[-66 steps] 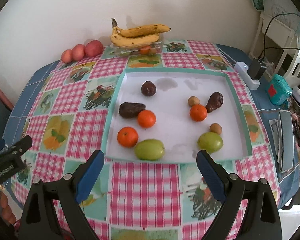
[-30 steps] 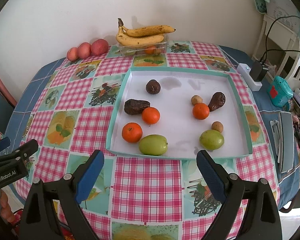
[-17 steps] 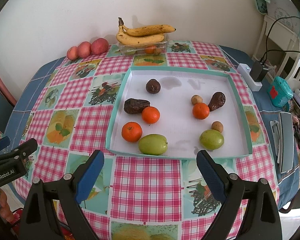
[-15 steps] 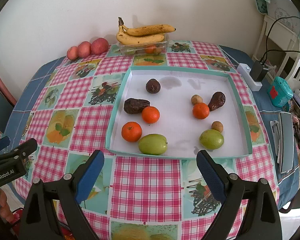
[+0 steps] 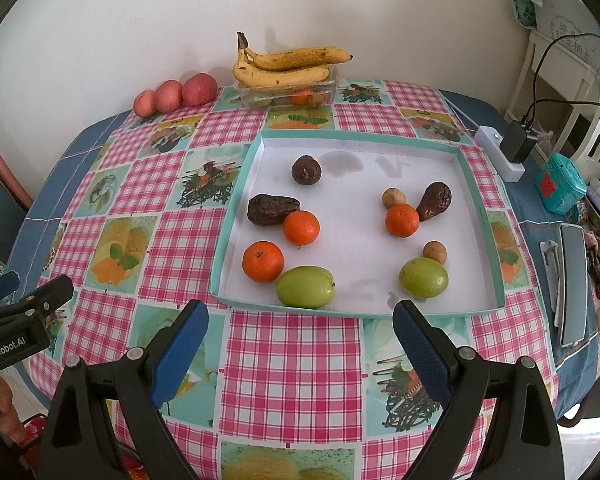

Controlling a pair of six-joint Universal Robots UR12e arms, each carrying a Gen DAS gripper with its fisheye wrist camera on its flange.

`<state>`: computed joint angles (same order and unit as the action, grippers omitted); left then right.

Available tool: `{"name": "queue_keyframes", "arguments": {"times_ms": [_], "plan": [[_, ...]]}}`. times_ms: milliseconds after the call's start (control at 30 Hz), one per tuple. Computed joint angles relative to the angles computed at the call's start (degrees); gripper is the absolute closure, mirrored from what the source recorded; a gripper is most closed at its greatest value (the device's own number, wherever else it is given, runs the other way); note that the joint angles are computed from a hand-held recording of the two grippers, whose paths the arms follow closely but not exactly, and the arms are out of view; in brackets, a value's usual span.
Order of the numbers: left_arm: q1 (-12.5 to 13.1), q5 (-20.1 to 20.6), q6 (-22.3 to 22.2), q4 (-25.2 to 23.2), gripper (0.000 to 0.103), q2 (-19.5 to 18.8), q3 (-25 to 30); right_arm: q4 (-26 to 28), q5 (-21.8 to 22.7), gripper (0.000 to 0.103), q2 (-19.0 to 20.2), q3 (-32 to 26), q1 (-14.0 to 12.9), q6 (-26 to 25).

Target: Organize fruits

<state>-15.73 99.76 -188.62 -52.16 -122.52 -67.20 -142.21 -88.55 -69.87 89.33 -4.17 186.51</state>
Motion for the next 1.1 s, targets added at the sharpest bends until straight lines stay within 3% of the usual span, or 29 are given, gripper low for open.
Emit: {"name": "queue_keyframes", "arguments": {"times_ms": [1100], "plan": [[-0.02,-0.07,-0.24,-0.12,0.0,0.0,0.01,0.88,0.32,0.009,0.16,-0.26,-0.18,-1.69]]}}
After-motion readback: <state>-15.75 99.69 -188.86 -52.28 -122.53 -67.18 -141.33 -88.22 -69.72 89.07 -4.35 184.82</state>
